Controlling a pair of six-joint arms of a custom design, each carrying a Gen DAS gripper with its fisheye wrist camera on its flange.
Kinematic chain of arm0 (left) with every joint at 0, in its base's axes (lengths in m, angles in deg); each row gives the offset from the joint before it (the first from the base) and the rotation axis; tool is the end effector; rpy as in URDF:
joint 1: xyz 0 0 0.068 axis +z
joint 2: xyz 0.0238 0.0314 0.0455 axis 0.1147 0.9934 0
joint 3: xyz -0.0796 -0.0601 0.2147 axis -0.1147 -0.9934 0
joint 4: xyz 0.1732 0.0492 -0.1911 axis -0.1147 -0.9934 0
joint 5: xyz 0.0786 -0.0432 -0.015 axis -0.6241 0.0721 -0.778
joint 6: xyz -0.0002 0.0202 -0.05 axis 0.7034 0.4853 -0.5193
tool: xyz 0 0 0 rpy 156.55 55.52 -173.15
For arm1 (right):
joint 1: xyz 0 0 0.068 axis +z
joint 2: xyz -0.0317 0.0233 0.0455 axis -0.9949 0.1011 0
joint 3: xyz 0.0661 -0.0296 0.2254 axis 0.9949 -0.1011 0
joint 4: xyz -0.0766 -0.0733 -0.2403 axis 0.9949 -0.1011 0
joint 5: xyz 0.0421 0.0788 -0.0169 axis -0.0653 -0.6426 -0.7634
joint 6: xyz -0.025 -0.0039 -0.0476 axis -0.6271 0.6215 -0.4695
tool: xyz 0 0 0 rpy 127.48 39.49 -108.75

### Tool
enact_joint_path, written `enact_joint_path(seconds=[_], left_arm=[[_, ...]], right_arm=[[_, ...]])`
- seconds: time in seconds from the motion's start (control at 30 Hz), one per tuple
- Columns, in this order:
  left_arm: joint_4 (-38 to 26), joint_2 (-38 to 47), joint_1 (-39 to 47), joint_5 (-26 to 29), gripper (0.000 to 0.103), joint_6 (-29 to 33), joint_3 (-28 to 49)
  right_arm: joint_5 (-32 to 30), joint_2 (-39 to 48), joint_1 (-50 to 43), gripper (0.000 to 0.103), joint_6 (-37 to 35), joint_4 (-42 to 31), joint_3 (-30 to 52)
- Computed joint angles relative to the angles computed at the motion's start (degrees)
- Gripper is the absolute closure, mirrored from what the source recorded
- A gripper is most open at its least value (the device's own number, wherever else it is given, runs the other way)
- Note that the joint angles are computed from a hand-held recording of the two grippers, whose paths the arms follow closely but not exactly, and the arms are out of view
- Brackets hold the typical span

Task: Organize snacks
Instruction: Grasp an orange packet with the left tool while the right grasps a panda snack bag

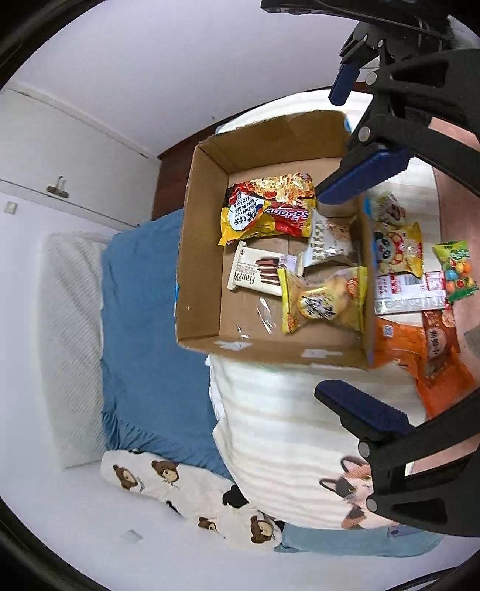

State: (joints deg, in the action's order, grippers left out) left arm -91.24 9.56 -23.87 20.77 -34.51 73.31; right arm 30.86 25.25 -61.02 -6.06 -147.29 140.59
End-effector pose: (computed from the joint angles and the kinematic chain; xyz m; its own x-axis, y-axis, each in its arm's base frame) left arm 0.2395 -0.1313 0.3023 -0.8563 -0.2754 -0.4369 -0.2470 0.9613 -0.1218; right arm 0.3468 0.1569 0.2535 -0.9270 -0.2545 -0.2755 -0.3238 0.9138 0.2453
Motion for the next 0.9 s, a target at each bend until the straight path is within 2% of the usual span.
enact_joint_path(seconds=[0.13,0.27,0.43,0.6,0.8,0.83,0.87,0.9], left_arm=[[-2.3,-6.9,-4.0,-3.4,0.005,-5.3,-5.8],[-2.8,-11.9,-6.2,-4.6,0.005,-9.6,-15.2],[5.1,-14.1,-2.4,1.6,0.005,-9.7,-31.1],[16.0,-7.8,-0.4,5.2,0.007,-7.3,-39.5],[26.8,7.6,2.5,7.3,0.011,-0.8,-38.7],[28.4,9.5,2.9,7.8,0.017,0.2,-38.3],[29.9,11.1,3.1,8.0,0.030,1.0,-38.1],[30.2,12.3,2.9,7.5,0.036,1.2,-37.7]], right_arm=[[-2.5,-6.8,1.1,0.001,2.0,3.0,-9.2],[-3.4,-10.5,3.7,0.001,4.5,7.3,-19.3],[-5.9,-6.1,6.7,0.001,8.2,14.8,-27.7],[-4.8,1.6,9.5,0.002,11.8,23.1,-29.8],[-1.7,8.3,10.8,0.011,14.7,27.6,-28.8],[-0.8,8.7,11.3,0.012,15.0,27.9,-28.8],[0.3,8.7,11.8,0.013,15.4,28.6,-29.1],[0.9,8.7,12.1,0.013,15.8,29.0,-29.2]])
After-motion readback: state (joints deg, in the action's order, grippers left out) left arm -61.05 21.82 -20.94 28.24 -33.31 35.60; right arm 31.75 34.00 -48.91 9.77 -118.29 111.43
